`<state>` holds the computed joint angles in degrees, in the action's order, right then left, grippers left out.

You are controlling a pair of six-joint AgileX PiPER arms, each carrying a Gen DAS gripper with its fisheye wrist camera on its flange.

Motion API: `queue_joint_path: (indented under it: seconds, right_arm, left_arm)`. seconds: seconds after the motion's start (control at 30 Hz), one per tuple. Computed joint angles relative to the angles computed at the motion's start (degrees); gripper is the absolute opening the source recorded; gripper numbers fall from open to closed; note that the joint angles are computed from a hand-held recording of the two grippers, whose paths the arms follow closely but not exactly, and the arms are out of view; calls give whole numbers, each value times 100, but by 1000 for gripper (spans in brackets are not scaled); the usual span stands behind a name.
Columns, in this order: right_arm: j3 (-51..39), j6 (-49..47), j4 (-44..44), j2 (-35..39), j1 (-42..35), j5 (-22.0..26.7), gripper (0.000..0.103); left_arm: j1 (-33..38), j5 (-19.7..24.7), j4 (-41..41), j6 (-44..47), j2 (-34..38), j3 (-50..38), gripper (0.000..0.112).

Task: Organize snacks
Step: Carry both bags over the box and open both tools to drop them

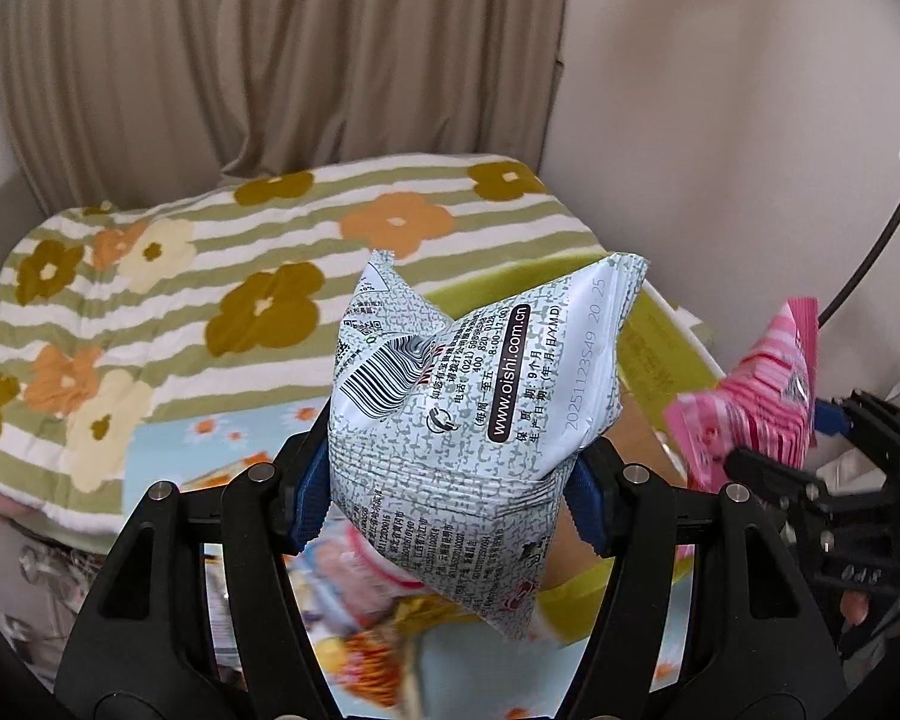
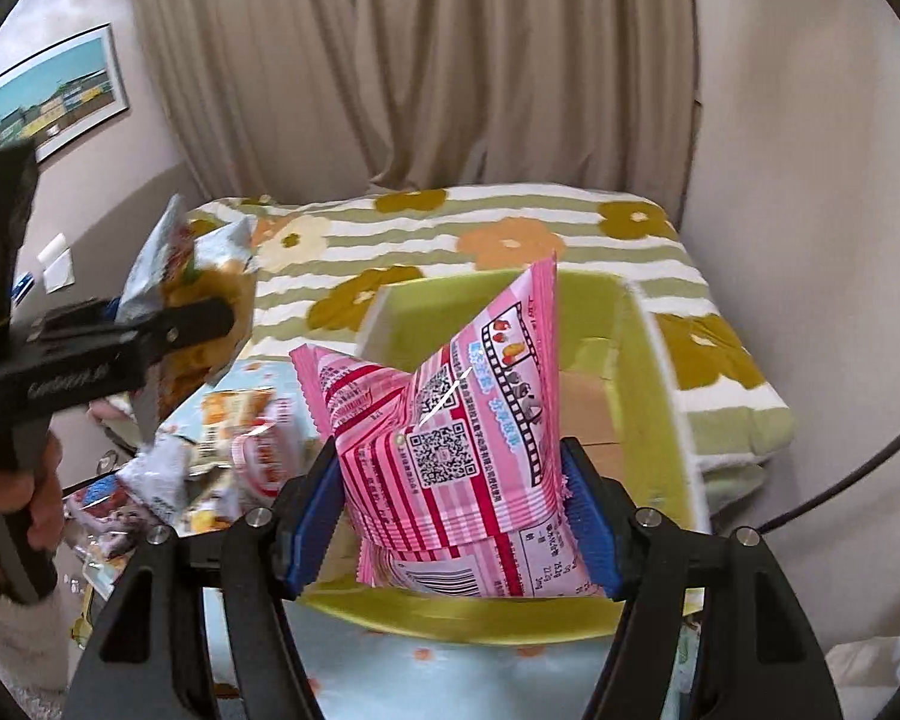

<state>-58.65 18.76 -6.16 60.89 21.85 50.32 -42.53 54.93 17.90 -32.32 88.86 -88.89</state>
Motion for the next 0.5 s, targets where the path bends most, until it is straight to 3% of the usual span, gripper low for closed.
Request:
queue_joint_path:
  seconds: [0.17, 0.5]
  right_arm:
    - [104, -1086, 961, 166, -1219, 44, 64]
    - [291, -1285, 1266, 487, -1954, 44, 64]
  left_arm:
    - [-310, 173, -191, 78, 806, -677, 61]
    - [-403, 501, -1069, 1072, 2073, -1695, 62]
